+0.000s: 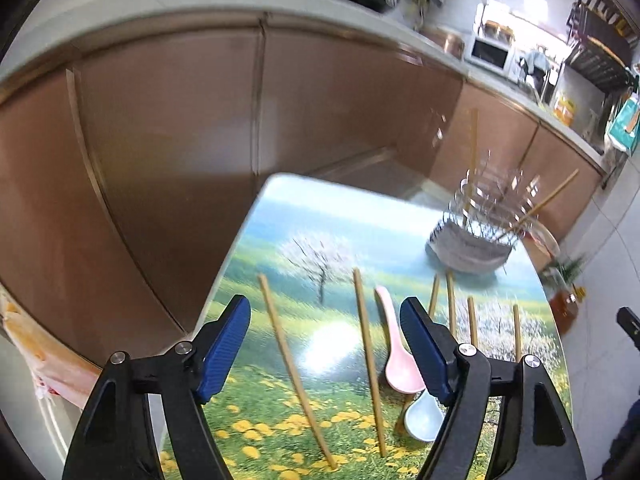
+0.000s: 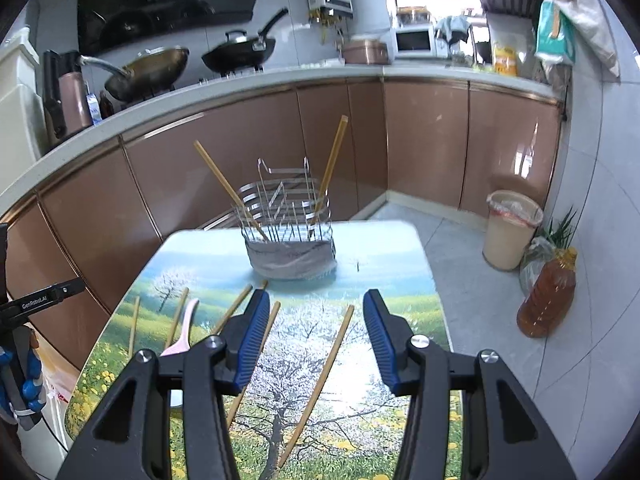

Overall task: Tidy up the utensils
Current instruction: 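Lower the left gripper over a bamboo chopstick while the right gripper hovers over another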

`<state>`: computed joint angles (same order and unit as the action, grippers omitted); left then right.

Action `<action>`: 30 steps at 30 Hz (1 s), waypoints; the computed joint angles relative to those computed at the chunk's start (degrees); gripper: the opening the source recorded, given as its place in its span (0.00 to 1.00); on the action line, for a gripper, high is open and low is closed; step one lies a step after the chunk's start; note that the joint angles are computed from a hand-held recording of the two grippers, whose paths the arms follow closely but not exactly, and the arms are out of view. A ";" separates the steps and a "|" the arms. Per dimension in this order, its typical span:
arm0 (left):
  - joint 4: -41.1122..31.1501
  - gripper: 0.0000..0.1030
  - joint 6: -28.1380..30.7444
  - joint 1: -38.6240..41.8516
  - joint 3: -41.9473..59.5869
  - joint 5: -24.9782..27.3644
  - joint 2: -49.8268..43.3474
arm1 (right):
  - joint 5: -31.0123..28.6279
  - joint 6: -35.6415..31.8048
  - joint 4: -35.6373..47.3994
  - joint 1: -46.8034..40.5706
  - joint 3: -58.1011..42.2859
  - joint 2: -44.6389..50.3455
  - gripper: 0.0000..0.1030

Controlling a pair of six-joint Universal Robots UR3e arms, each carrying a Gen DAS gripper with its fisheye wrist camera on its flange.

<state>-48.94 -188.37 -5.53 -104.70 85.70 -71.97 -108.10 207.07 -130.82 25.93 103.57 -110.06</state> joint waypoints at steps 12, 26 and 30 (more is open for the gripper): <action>-8.13 0.61 0.16 1.13 14.31 -6.84 -20.82 | 11.18 -4.13 0.30 -10.39 1.16 7.74 0.45; -21.26 0.46 -0.22 -0.91 35.34 -7.74 -39.45 | 15.85 -7.13 2.02 -14.18 -1.32 16.32 0.42; -23.08 0.44 0.09 -1.44 38.47 -7.26 -42.04 | 16.91 -7.29 2.49 -14.96 -2.24 17.96 0.40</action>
<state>-72.01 -188.27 -6.97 -66.24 78.44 -114.01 -91.18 199.77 -128.33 10.97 101.33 -92.10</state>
